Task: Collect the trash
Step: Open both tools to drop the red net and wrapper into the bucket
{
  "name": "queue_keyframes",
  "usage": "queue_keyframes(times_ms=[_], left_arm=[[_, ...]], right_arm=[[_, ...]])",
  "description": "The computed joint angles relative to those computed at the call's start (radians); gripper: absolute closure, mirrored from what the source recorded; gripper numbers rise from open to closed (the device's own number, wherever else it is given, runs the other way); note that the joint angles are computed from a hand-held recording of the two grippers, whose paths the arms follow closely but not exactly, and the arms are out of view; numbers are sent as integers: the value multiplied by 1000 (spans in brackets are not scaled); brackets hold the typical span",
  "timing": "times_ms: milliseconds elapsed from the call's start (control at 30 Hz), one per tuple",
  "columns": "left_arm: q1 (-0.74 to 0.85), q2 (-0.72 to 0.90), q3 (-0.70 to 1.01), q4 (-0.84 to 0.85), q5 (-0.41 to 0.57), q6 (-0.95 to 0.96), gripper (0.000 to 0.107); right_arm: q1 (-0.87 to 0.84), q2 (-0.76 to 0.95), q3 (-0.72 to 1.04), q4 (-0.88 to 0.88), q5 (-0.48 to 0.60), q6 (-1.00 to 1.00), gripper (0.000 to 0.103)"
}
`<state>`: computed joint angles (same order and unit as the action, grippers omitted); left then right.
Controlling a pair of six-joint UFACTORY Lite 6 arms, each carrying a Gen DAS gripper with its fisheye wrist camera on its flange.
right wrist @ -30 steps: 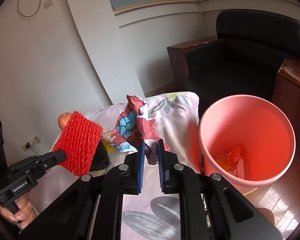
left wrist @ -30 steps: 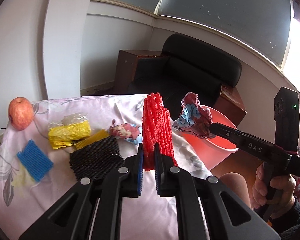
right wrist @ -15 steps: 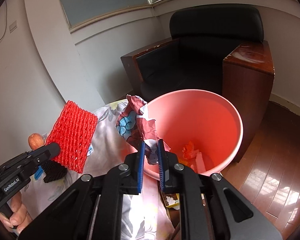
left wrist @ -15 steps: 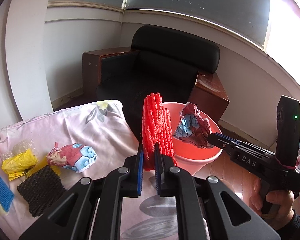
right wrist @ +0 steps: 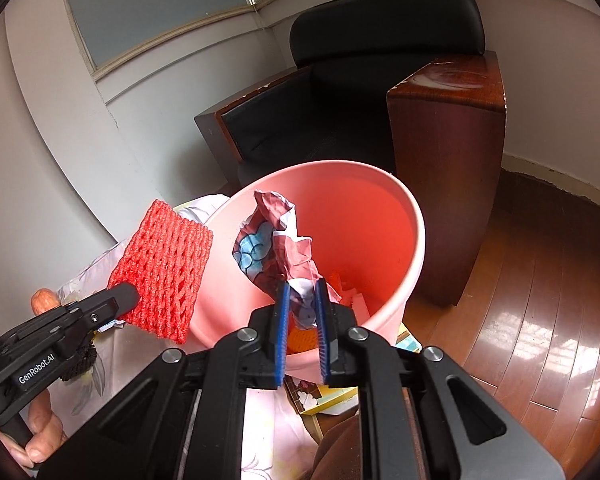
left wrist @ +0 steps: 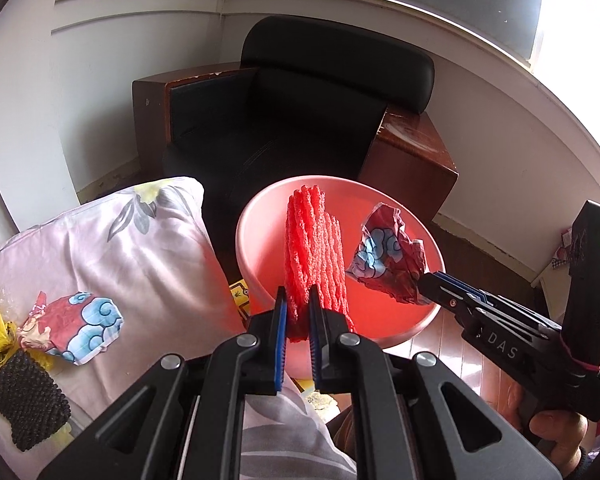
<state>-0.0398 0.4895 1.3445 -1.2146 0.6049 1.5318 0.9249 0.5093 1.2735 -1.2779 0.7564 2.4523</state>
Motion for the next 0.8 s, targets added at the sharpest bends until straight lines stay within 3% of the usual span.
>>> queue_keyframes(times_ms=[300, 333, 400, 467, 800], left_arm=[[-70, 47, 40, 22, -65, -49, 96], [-71, 47, 40, 22, -64, -50, 93], [-69, 31, 19, -10, -68, -19, 71], [-64, 8, -11, -70, -76, 42, 62], [-28, -75, -85, -136, -44, 140, 59]], right_arm=[[-27, -8, -35, -44, -27, 60, 90], [-27, -10, -38, -49, -28, 65, 90], [-26, -9, -36, -49, -27, 64, 90], [-24, -10, -35, -48, -24, 64, 90], [-23, -9, -30, -48, -22, 62, 90]])
